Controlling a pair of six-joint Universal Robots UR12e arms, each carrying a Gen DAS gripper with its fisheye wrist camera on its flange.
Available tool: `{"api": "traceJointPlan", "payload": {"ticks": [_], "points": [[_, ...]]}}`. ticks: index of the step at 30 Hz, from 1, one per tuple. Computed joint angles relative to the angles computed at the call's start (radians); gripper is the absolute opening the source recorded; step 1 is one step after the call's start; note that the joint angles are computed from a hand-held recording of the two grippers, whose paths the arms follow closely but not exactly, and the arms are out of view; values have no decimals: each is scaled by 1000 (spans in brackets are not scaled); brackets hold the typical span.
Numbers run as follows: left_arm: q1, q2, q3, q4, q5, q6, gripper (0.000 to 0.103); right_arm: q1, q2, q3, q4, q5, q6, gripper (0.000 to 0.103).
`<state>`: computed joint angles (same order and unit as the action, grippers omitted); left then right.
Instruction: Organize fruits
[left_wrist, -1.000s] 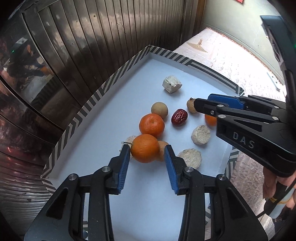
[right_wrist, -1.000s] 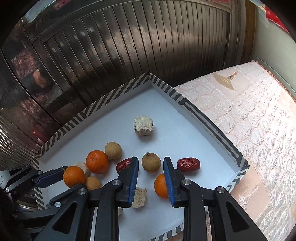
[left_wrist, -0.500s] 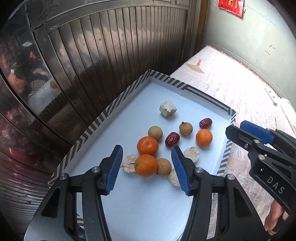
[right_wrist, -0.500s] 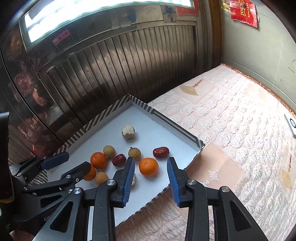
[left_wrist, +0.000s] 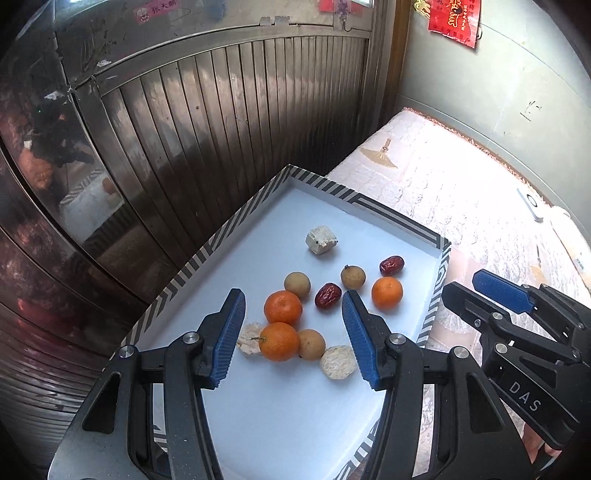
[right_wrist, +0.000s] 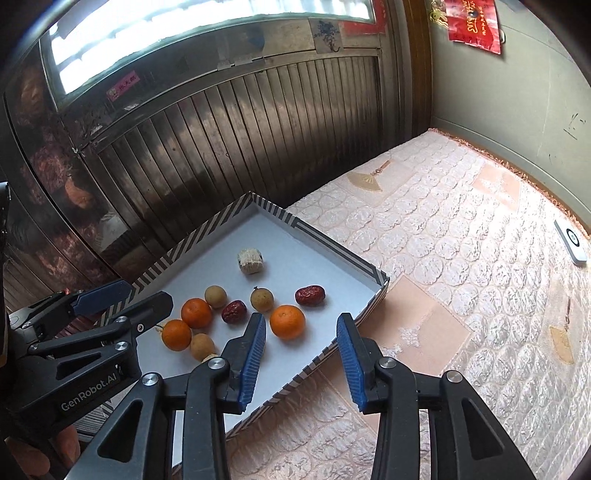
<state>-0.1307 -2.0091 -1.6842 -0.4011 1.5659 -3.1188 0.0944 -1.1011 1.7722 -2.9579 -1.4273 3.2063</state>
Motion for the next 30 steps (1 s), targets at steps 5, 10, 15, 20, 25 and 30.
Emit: {"api": "traceJointPlan", "payload": {"ticks": [5,10,15,20,25,30], "points": [[-22,-3,2,1,102,22,55,-1,-1,2,10,7,-3,38],[-24,-1,-11,28,125,35,55,0,2,-2,13,9,-7,38],[-17,3,-17,31,103,29,55,1,6,-8,19,7,-7,38],[-15,6,-26,53,94,38,55,4,9,-13,29,8,-12,38],[-12,6,-21,28,82,35,55,6,12,-16,31,15,-24,38],[-10,6,-20,17,62,36,55,3,12,-14,28,25,-34,38]]}}
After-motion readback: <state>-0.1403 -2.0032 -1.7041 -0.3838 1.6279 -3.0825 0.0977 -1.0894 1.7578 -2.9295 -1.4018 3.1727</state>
